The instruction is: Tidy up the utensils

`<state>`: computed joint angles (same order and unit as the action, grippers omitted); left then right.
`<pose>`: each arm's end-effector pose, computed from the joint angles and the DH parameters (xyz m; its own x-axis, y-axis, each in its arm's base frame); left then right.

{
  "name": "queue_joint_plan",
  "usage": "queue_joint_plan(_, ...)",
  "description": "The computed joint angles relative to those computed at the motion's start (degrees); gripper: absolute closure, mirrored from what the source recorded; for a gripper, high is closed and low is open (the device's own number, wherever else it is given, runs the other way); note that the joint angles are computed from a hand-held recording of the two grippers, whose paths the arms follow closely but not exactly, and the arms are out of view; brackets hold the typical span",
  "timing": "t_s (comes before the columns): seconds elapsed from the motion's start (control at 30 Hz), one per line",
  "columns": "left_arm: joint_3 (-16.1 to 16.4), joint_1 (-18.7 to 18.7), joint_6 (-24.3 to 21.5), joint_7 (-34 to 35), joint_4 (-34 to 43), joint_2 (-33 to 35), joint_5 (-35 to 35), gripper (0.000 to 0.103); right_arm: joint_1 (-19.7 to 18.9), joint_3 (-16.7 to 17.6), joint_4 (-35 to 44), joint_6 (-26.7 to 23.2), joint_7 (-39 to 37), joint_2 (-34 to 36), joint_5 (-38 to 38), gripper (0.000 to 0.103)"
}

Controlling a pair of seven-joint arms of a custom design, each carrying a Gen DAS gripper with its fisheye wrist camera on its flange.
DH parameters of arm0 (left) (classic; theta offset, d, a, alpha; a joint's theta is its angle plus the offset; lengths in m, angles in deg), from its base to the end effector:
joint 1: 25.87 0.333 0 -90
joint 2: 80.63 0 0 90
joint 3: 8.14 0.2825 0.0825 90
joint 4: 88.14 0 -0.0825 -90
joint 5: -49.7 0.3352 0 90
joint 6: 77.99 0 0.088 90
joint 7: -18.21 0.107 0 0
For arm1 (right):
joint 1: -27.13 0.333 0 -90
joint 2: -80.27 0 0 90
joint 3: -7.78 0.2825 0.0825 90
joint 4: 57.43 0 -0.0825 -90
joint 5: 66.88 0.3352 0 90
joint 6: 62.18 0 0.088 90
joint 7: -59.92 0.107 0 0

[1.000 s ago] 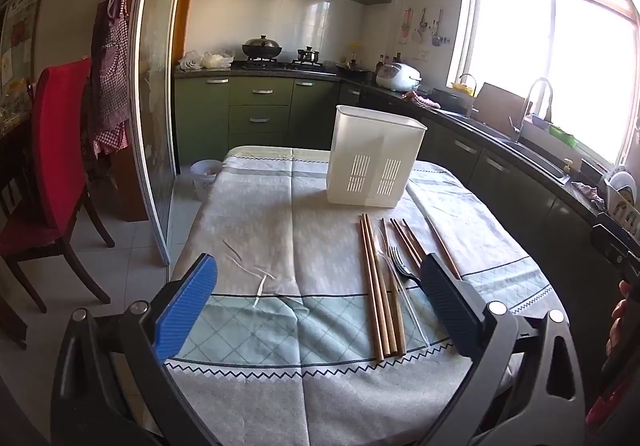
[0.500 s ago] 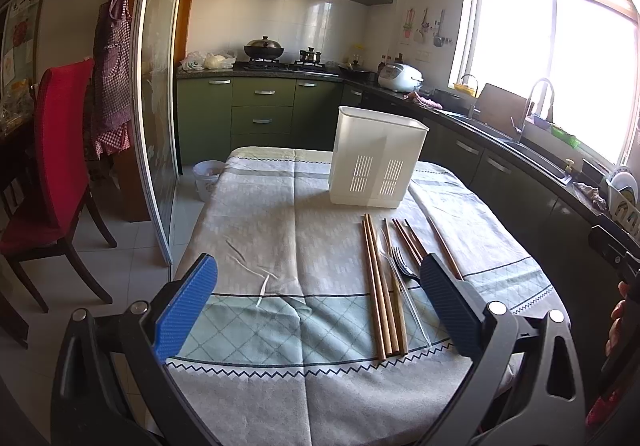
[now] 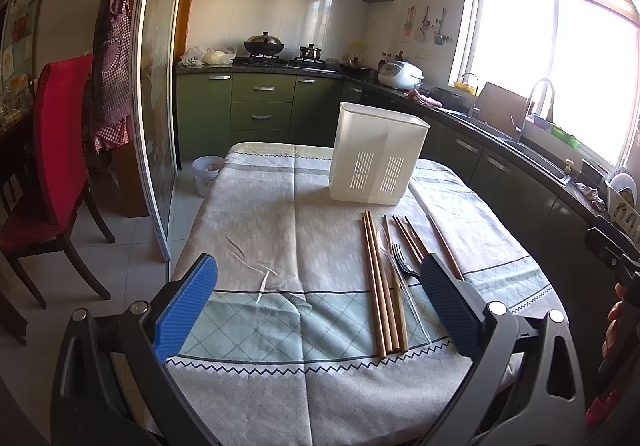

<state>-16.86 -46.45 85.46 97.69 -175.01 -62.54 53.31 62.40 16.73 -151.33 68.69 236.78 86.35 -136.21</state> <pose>0.5713 -0.3051 0.5902 -0.4073 -0.9021 0.1424 -0.5282 0.1055 -0.8426 0.4408 0.3917 0.5969 -0.1168 -0.9915 -0.0572 -0.3789 0.0977 -0.9203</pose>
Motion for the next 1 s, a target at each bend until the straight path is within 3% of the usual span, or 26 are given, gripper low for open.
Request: queue_joint_plan(1.0, -0.44, 0.07, -1.36, 0.95, 1.50, 1.34, -1.52, 0.006, -0.11, -0.18, -0.22, 0.16, 0.16, 0.20, 0.97, 0.004)
